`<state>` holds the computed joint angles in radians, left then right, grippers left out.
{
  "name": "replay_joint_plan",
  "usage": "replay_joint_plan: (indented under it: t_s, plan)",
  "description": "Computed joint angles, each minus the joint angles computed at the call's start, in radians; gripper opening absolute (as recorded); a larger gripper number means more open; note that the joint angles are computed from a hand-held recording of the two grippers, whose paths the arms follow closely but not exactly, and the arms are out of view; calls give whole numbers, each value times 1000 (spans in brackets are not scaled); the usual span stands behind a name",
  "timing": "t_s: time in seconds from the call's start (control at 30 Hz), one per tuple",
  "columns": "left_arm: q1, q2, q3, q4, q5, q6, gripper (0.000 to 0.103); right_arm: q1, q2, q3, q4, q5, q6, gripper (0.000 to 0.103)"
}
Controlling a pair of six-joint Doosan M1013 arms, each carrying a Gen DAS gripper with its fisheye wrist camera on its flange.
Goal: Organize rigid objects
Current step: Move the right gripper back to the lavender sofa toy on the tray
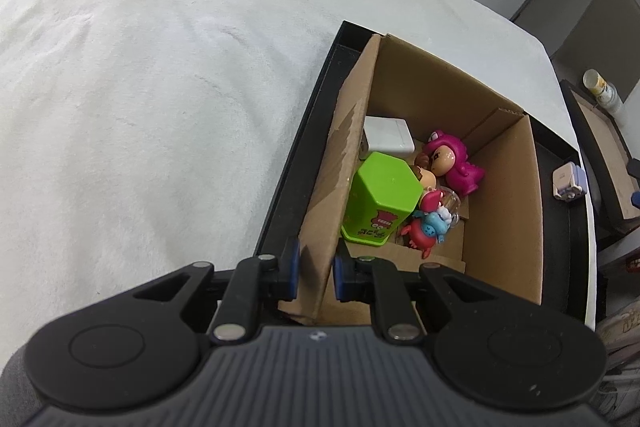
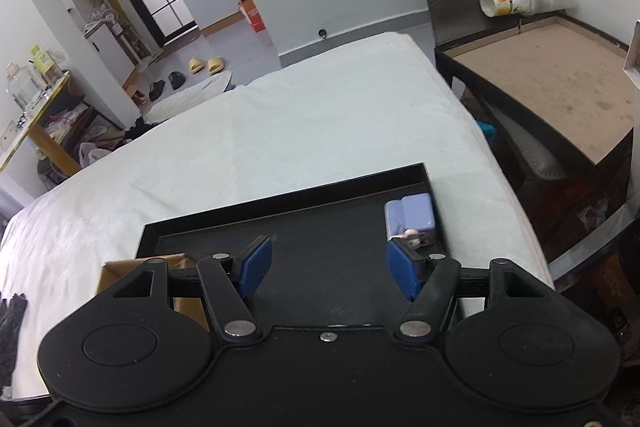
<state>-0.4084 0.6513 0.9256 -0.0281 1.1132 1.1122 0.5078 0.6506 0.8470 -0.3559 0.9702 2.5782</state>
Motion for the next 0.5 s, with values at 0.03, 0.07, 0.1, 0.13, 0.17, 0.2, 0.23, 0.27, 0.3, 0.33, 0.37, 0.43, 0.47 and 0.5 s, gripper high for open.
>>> replay_joint_plan:
  t_s: [0.03, 0.07, 0.1, 0.13, 0.17, 0.2, 0.23, 0.27, 0.3, 0.33, 0.37, 0.43, 0.47, 0.5]
  plan:
    - [-2, 1, -3, 4, 4, 4, 15, 1, -3, 15, -21, -15, 16, 67]
    - [-3, 2, -4, 9, 7, 6, 15, 0, -9, 37, -37, -37, 32, 69]
    - [-5, 3, -7, 14, 11, 4, 14, 0, -13, 54, -44, -52, 43, 69]
    - [-6, 4, -8, 19, 14, 1, 14, -1, -11, 59, -47, -52, 43, 69]
    - [-7, 5, -9, 24, 15, -2, 14, -1, -10, 64, -58, -57, 38, 69]
    - [-7, 5, -9, 28, 16, -1, 14, 0, -9, 70, -78, -65, 31, 69]
    - [-8, 6, -10, 28, 15, 0, 14, 1, -4, 69, -96, -62, 20, 69]
    - [-7, 6, -8, 26, 13, 2, 14, 1, 2, 64, -108, -54, 12, 69]
    - [-7, 5, -7, 26, 13, 3, 14, 1, 7, 61, -118, -48, 8, 69]
    - [-7, 7, -8, 27, 14, 3, 14, 0, 11, 61, -125, -47, 10, 69]
    - [-8, 8, -9, 29, 17, 4, 14, -1, 13, 62, -130, -47, 16, 69]
    - [-11, 12, -17, 38, 27, 6, 14, -3, 18, 62, -141, -47, 24, 69]
    - [-12, 14, -20, 42, 31, 6, 14, -4, 23, 58, -145, -43, 21, 69]
    - [-13, 16, -23, 45, 35, 5, 14, -4, 29, 51, -151, -35, 19, 69]
